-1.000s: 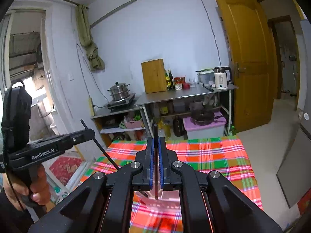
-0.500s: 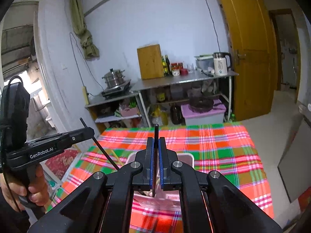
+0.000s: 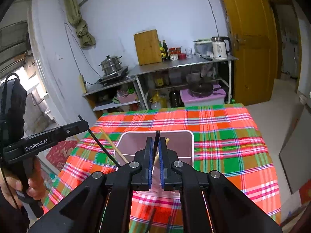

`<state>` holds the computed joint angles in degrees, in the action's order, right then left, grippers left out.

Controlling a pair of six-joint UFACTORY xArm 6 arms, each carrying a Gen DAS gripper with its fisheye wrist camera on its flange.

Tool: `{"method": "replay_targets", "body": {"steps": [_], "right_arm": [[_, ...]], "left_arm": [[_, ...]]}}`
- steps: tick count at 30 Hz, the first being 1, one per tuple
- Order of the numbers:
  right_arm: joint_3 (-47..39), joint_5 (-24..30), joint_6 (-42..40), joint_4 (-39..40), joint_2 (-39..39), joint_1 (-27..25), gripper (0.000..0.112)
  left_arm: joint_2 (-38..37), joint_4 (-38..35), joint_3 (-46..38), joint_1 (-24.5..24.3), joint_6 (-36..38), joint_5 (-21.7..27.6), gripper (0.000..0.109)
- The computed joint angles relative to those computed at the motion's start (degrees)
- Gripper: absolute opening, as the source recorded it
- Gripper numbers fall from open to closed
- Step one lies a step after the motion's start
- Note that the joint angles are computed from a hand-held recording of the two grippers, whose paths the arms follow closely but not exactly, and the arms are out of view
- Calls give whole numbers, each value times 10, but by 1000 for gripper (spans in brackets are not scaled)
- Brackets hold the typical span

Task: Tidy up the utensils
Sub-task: 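Lower the black chopsticks into the basket and open both tools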

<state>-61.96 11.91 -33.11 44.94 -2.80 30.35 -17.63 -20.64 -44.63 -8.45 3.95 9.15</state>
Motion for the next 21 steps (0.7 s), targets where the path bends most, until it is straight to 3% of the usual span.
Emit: {"method": "replay_targets", "body": {"steps": [5,11,14,16,21], "right_arm": [[21,-3,-14,12,-36,-1,10],[70,-16,-24,28,-99,2,10],[112,-28,-28,33,-145,7,10],[145,-37,-22,30,-180,10,10],[221,-44,15,-1,-253,9,10]], "left_arm": [[-38,27,25,-1,-25,-16,5],[-112,149,78,0,-135,-28,6],[-152,249,106,1,-225,-22,18],[-186,320,132,-2,-293,-19,19],[-252,371,191,-27,-356,-7,19]]}}
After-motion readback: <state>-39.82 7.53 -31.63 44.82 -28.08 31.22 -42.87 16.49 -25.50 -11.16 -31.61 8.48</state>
